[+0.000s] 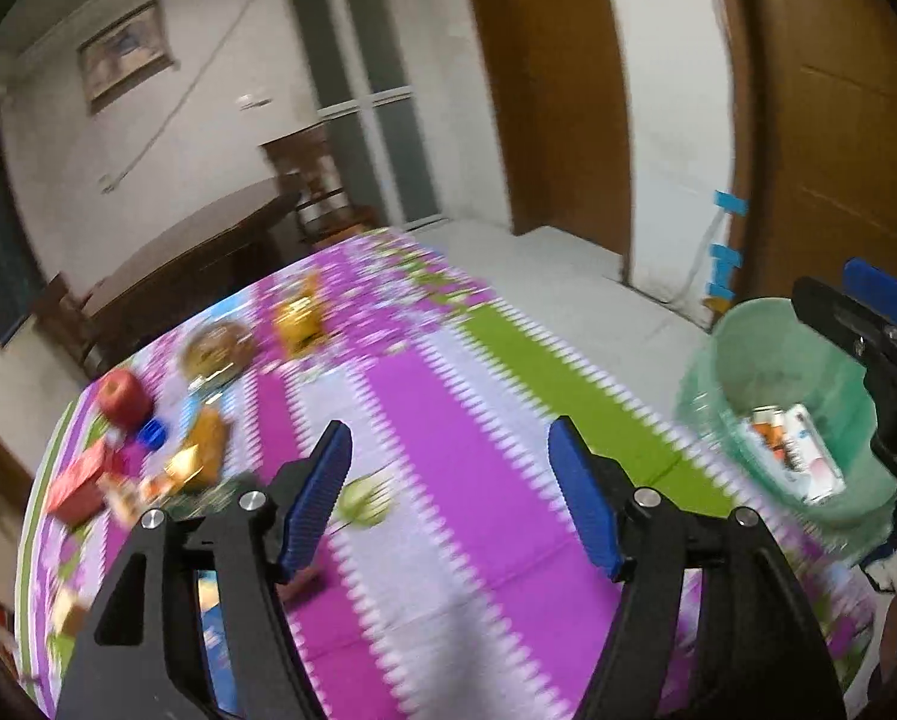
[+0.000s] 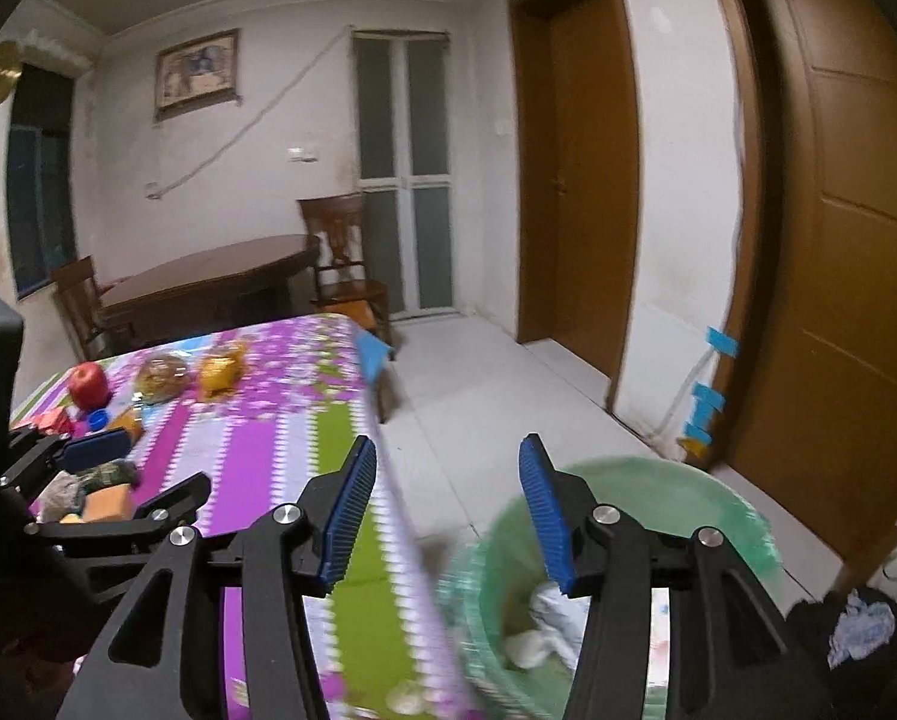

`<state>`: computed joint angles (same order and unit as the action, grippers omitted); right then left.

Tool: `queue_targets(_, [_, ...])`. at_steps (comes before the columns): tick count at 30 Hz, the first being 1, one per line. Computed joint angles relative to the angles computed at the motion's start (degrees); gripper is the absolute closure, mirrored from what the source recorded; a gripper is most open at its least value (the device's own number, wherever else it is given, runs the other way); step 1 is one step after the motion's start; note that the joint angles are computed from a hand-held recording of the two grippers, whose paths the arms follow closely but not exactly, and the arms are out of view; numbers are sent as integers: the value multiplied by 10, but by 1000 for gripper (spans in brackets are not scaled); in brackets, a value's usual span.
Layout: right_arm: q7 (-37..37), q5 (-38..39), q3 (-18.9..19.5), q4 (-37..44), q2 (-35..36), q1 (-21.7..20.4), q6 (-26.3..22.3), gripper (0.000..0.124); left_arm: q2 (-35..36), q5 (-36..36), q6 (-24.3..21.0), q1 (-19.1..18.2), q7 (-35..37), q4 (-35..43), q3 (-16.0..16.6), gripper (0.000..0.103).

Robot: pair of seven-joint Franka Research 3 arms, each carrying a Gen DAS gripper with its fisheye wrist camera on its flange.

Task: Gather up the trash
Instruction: 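Return both tools to the table toward the blue pack and white cloth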

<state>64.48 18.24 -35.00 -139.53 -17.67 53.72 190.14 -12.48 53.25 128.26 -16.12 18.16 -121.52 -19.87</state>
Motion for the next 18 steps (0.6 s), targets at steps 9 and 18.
queue_targets(9, [58,-50,59,-18,13,27,21,71,-184,-86,-24,24,-7,-161,22,37])
queue_targets(18, [37,-40,-7,-4,17,191,-59,65,-410,-188,-107,36,25,-308,43,37])
